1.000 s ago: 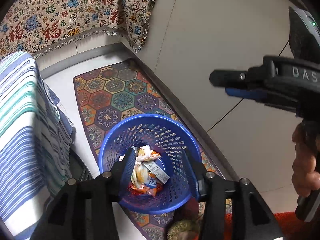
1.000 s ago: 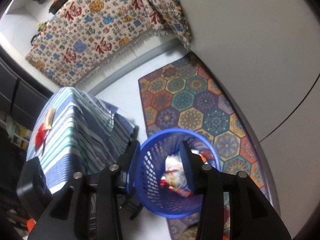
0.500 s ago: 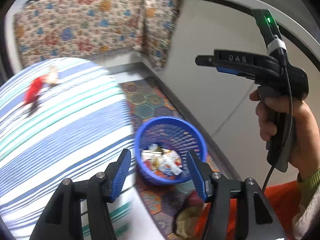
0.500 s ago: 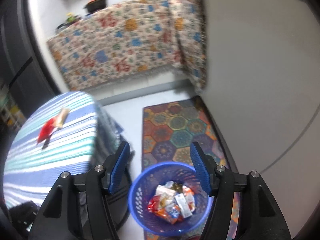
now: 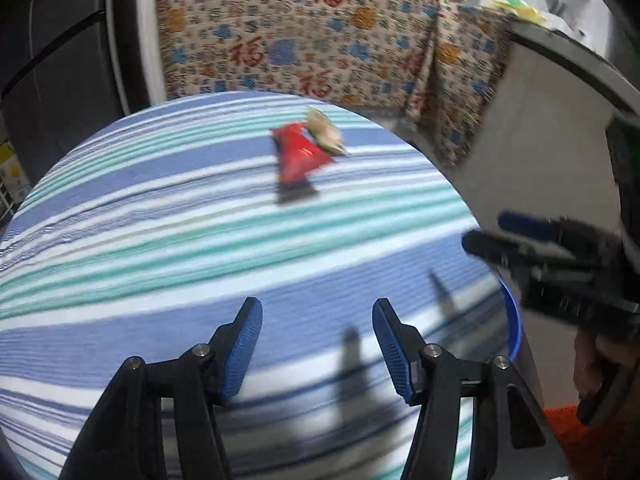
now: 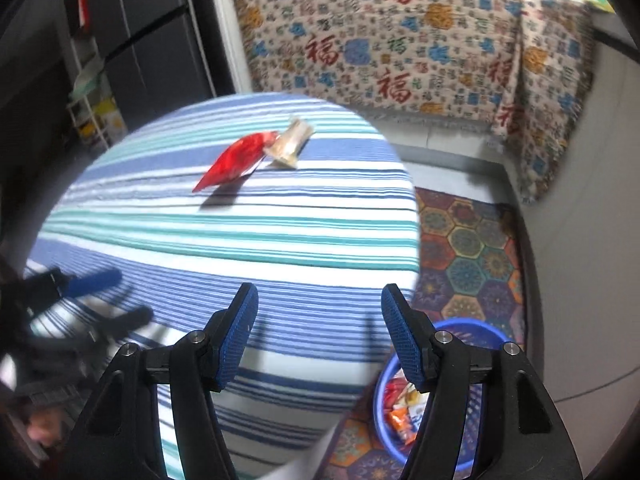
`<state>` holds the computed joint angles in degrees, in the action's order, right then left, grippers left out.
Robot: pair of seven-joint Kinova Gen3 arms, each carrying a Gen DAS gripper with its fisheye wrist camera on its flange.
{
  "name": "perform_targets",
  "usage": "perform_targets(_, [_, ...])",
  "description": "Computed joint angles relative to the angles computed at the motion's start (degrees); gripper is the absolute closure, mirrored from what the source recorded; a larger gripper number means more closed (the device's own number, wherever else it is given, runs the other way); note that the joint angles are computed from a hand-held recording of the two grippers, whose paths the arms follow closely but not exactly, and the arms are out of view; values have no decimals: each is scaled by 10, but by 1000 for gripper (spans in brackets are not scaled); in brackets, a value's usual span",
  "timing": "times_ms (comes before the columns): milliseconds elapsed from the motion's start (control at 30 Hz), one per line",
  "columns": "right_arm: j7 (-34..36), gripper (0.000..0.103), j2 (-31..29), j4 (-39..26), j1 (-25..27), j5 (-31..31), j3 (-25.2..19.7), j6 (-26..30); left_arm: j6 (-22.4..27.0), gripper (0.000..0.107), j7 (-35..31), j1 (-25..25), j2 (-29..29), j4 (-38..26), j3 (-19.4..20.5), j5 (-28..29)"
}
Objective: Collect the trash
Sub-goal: 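Return both tools to the table above the remaining wrappers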
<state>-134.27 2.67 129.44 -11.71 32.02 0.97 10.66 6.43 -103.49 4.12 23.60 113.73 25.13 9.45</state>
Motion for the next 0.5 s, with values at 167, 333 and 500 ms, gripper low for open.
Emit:
perform_targets(167, [-1, 37, 24, -14, -10, 7, 6, 8, 13, 49, -12, -32, 12, -22, 17, 2])
perform_targets(333, [0, 37, 26, -17, -28, 8, 31, 6, 50, 49, -47, -89, 35, -81, 68, 39])
perform_targets(500, [-15, 37, 28, -19, -35, 28, 34, 12, 128, 49, -60, -20, 81, -212, 9, 30])
